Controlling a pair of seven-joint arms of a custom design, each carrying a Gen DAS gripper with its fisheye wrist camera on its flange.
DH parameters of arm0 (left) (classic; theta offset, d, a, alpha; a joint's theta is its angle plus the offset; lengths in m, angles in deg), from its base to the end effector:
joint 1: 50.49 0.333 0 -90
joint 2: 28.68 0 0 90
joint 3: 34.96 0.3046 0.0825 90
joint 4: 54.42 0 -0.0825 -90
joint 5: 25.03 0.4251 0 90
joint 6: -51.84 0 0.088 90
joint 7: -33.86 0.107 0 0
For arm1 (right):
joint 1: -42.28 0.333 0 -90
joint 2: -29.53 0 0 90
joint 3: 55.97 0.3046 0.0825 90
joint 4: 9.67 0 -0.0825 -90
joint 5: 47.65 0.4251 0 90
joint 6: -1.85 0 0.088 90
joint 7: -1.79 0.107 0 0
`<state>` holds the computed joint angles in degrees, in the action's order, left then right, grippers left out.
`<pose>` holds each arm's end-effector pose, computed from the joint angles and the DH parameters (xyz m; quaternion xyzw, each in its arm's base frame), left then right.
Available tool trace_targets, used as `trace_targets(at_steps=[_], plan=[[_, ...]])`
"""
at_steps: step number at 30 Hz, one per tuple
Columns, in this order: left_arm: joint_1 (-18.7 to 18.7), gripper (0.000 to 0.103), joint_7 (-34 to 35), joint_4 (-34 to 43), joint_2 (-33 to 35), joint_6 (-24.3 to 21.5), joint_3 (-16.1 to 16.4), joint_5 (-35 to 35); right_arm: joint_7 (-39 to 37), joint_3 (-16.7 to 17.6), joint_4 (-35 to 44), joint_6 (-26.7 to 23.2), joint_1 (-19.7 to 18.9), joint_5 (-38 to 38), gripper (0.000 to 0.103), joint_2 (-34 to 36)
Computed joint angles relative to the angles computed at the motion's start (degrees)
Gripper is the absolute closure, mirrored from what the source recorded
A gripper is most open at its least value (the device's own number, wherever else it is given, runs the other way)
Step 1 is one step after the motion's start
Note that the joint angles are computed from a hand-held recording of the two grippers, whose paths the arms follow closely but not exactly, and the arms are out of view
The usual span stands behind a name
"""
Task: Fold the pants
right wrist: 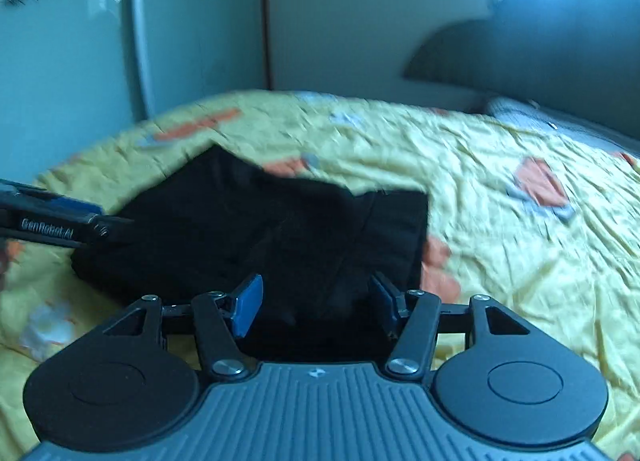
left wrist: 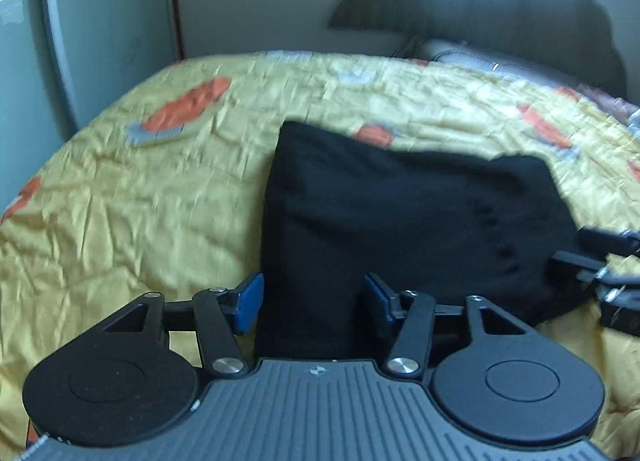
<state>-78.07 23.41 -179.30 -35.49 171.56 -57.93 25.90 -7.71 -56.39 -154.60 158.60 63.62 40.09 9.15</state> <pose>0.3833 -0.4100 0.4261 -0.7685 0.5024 -0.2041 0.3397 0.4608 0.1349 0.3998 -0.8086 0.3356 -0.1543 0.4580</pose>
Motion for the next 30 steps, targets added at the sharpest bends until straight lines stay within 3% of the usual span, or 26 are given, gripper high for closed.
trace_targets(at_steps=[2,5,11,18,22,25,30], plan=[[-0.37,0.046,-1.42,-1.06,-1.36,0.16,-0.48,0.68,2.08,-0.05,-0.12,-0.37,0.28,1.75,0.045,-0.48],[-0.72,0.041,-1.39,-0.98,-1.66,-0.38,-1.09,0.55,0.57,-1.35,-2.25,-3.89,-0.15,3.86,0.045,-3.73],[-1.71,0.037,-0.67,1.97,1.2,-3.72,-1.46,0.99,1.17,1.38,-1.95,0.85,0.65,2.63,0.045,-2.13],[-2.14,0.036,-0.87,1.29,0.17,-3.05,-0.88,-0.36,4.95,0.0,-3.44,-1.14,0.92,2.92,0.041,-5.01],[-2.43,0.035,-0.87,1.23,-0.17,-3.23,-1.23,-0.84,7.33,0.37,-4.69,-0.63,1.14,0.04,0.039,-6.18],[-2.57,0.034,-1.38,0.84,-0.76,-2.87,-1.33,-1.57,10.6,-0.24,-5.78,-1.45,1.59,-2.23,0.028,-7.67],[-2.55,0.032,-2.17,0.14,-1.63,-1.97,-1.52,-2.86,14.18,-1.19,-8.06,-2.79,2.23,-5.3,0.027,-10.72]])
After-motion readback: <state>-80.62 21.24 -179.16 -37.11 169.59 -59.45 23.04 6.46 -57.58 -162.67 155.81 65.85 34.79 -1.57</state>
